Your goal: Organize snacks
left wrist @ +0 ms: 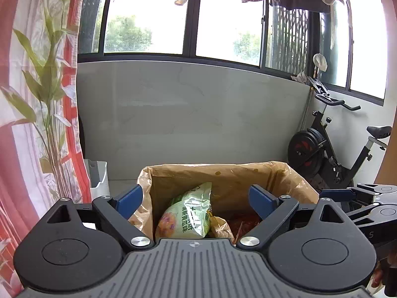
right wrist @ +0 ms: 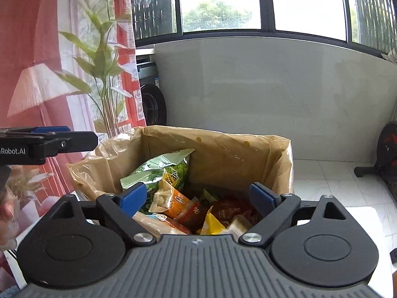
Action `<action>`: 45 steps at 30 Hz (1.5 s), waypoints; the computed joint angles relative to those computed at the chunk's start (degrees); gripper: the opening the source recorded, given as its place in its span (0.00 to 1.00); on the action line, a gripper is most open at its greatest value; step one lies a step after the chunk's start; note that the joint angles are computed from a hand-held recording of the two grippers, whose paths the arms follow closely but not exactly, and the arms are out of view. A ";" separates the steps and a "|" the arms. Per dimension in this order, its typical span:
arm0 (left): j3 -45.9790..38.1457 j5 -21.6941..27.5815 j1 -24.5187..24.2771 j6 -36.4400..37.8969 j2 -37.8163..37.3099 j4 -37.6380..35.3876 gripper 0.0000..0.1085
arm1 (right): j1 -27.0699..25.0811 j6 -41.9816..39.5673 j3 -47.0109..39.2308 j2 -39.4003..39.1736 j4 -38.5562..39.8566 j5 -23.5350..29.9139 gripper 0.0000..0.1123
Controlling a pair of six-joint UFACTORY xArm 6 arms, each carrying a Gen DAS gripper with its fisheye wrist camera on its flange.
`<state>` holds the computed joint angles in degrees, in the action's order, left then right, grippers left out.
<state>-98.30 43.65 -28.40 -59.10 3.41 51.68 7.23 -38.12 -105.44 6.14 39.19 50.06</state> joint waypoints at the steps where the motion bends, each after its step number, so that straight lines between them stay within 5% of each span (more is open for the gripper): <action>1: 0.13 1.00 -0.52 0.21 -0.67 0.37 0.88 | -0.04 1.26 0.06 -0.64 -0.35 0.19 0.85; 10: 0.98 14.06 -8.64 -0.71 -5.52 9.94 0.89 | 1.28 10.18 4.83 -8.49 -6.41 -4.41 0.92; 30: 4.96 26.83 -19.69 -9.51 -12.57 17.24 0.89 | 2.50 17.80 18.86 -23.66 -12.10 -8.63 0.92; 45: 4.84 28.88 -20.12 -10.41 -12.48 16.47 0.89 | 2.14 17.82 20.84 -25.46 -11.16 -8.38 0.92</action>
